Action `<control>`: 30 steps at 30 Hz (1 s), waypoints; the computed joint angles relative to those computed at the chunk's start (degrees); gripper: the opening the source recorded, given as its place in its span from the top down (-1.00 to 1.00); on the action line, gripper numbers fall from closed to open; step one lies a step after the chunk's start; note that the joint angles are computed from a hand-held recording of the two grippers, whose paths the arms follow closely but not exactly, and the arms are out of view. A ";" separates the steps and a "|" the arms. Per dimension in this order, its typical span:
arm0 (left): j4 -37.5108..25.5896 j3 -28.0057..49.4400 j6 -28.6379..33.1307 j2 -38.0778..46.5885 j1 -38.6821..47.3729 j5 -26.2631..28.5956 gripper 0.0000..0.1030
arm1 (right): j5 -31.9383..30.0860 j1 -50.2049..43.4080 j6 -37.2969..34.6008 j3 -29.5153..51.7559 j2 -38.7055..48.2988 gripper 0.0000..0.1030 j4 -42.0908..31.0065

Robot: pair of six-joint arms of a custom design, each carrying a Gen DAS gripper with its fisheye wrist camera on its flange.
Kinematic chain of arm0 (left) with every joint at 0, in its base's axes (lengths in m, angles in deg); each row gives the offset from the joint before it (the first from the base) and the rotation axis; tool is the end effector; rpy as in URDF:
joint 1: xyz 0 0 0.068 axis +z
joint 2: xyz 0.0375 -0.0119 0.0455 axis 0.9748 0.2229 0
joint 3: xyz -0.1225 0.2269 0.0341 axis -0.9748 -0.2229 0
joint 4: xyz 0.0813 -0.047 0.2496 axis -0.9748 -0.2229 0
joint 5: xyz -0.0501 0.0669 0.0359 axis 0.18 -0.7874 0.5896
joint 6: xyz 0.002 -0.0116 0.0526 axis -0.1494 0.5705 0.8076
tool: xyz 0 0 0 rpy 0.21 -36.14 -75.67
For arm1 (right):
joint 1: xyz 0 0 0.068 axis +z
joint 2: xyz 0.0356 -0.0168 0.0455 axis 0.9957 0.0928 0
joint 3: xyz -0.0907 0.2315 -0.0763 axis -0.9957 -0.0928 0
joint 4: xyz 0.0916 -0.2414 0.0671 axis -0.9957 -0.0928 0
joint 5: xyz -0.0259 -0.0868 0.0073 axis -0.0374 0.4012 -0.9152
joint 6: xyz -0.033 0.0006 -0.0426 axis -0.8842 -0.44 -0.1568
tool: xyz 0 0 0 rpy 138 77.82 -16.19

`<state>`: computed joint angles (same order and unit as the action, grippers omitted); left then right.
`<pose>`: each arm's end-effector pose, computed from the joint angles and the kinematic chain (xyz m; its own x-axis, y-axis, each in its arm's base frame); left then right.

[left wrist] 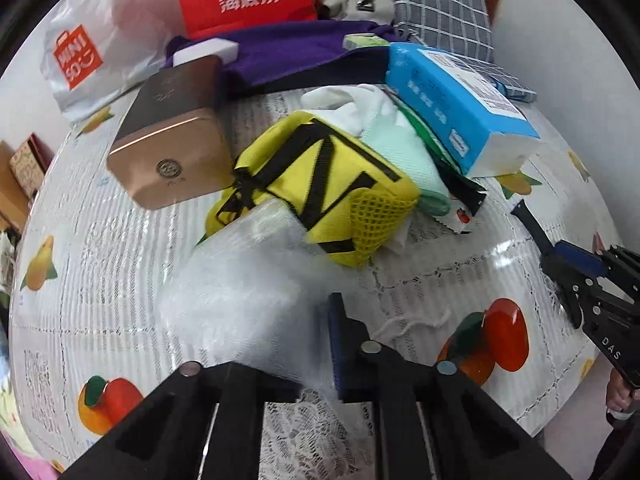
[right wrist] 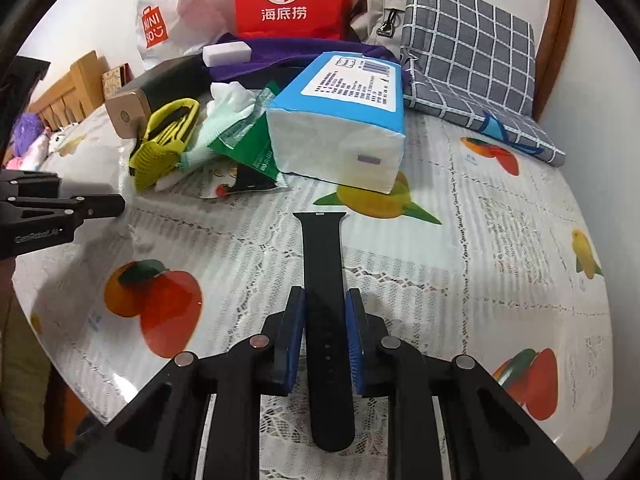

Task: Organize soft objects
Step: 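Lift the black watch strap with the right tool while the left tool reaches the white mesh bag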

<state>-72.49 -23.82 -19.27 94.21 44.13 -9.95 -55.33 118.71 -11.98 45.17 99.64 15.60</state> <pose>0.2627 -0.1641 0.0867 -0.8687 0.1980 -0.4541 0.2231 0.9748 -0.0019 0.1981 0.1250 0.1017 -0.8464 -0.2005 -0.4933 -0.2151 0.9762 -0.0276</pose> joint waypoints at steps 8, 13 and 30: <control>-2.56 -2.98 0.10 -8.11 4.98 1.90 0.81 | 0.50 -0.48 -0.21 3.28 -5.83 0.61 -5.77; -4.06 -3.68 0.76 -12.85 7.88 2.43 0.81 | -0.18 -1.83 0.98 7.09 -6.78 0.61 -9.69; -6.39 -2.31 1.81 -19.61 13.57 5.86 0.84 | 1.37 -1.25 0.28 14.95 -8.10 0.61 -13.33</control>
<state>-78.88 -26.14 -17.46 74.61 57.70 -4.09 -53.97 117.46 -11.70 60.12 91.54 2.27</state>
